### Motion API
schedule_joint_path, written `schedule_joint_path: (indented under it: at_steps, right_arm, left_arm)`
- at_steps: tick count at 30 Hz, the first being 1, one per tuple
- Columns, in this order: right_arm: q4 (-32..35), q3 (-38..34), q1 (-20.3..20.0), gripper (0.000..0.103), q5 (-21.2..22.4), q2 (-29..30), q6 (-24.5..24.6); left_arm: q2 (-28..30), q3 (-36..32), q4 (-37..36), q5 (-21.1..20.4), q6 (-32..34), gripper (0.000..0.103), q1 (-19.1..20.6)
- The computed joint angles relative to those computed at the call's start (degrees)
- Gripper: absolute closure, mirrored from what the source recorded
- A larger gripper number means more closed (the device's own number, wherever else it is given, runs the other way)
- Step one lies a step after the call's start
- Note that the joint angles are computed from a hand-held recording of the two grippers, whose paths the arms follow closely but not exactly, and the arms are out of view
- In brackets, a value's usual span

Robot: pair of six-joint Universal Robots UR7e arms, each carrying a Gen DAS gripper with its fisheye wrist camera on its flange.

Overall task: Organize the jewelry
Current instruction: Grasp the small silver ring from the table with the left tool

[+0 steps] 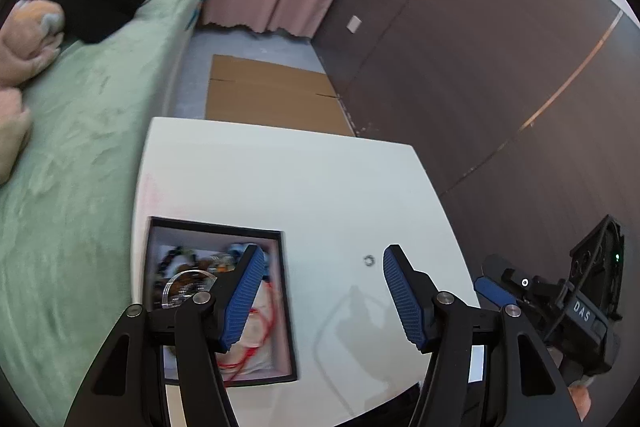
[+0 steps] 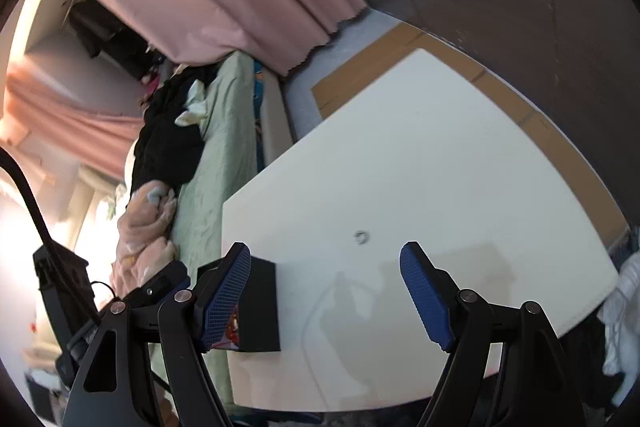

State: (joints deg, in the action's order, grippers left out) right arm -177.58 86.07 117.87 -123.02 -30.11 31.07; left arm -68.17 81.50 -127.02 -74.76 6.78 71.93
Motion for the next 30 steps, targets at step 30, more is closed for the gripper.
schedule_joint_path:
  at_steps: [30]
  right_arm:
    - [-0.7, 14.5, -4.4, 0.026, 1.9, -11.2, 10.0]
  left_arm:
    - [12.1, -0.2, 5.1, 16.3, 16.4, 0.063, -5.8]
